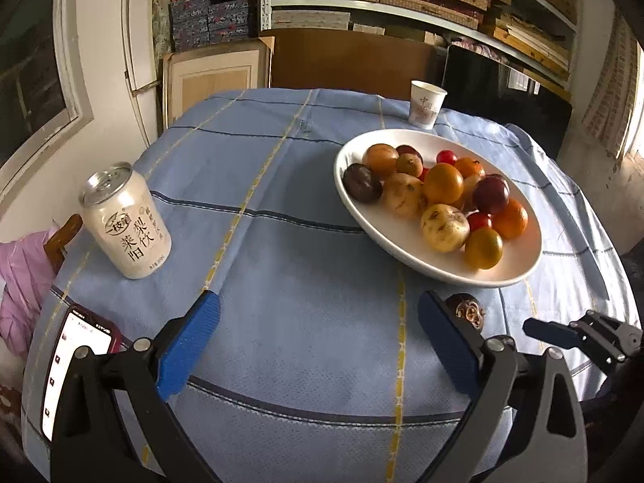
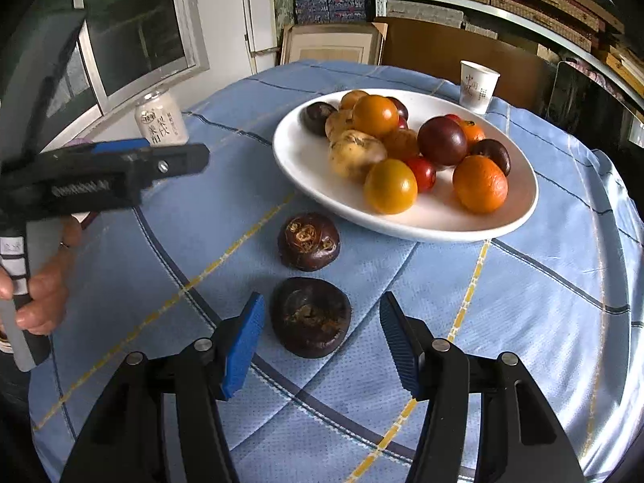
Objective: Organize fruits
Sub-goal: 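Reach the right tool to the large dark brown fruit and close on it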
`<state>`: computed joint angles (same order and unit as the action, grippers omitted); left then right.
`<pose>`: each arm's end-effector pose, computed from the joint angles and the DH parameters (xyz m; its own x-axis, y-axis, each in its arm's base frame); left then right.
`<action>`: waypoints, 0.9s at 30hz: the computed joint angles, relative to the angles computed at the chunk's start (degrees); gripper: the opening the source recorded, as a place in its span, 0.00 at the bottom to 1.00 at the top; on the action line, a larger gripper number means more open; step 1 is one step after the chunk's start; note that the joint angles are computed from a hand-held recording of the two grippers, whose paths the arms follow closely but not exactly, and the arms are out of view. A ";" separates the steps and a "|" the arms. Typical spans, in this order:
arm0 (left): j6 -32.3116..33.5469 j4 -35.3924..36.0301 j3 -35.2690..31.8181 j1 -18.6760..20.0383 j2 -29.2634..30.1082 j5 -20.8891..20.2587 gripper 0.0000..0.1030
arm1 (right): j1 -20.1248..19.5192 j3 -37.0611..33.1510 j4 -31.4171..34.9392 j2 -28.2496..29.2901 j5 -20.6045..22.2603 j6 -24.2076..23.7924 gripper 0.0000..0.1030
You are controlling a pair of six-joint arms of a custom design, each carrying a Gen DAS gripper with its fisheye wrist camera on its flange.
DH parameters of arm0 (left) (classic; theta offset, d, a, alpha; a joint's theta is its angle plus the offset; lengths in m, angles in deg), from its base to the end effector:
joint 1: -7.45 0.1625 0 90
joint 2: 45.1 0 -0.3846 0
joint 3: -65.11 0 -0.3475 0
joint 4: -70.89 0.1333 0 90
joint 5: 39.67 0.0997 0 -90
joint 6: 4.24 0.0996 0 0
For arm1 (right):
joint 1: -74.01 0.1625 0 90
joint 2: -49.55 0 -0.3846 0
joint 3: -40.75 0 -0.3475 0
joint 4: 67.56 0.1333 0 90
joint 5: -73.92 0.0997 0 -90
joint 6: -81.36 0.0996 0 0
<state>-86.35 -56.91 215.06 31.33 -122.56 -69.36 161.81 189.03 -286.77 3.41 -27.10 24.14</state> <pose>-0.1323 -0.2990 0.1092 -0.7102 -0.2401 -0.6618 0.3524 0.6926 -0.6294 0.1016 -0.3308 0.0584 -0.5580 -0.6806 0.4748 -0.8033 0.5865 -0.1033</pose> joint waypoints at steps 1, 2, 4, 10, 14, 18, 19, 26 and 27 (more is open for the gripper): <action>-0.28 0.01 0.21 -0.24 -0.27 0.04 0.94 | 0.00 -0.02 0.33 -0.11 -0.04 0.05 0.58; -0.21 -0.01 0.20 -0.29 -0.21 0.01 0.94 | -0.14 0.01 0.50 0.04 0.00 -0.16 0.58; -0.15 0.23 -0.05 -0.21 0.28 0.05 0.94 | -0.02 -0.13 0.45 0.51 -0.37 -0.20 0.58; -0.20 0.60 -0.46 0.12 0.57 -0.11 0.94 | 1.07 -1.07 0.12 2.66 -2.28 -0.50 0.58; -0.32 0.27 -0.45 0.72 0.18 -0.36 0.94 | 2.11 -1.46 -3.98 5.57 -4.36 -1.57 0.53; -0.82 0.84 -0.62 1.13 0.34 -0.26 0.94 | 1.71 -1.09 -4.63 5.37 -3.86 -1.93 0.43; -0.84 0.92 -0.74 1.27 0.58 -0.28 0.94 | 1.24 -0.69 -4.35 4.57 -3.22 -1.74 0.43; 6.25 -9.55 -0.01 1.58 5.46 -1.52 0.94 | -3.66 2.11 2.51 -8.24 6.28 2.69 0.43; 8.92 -13.80 0.18 1.66 7.19 -2.19 0.94 | -4.18 2.30 2.54 -9.26 6.91 3.05 0.43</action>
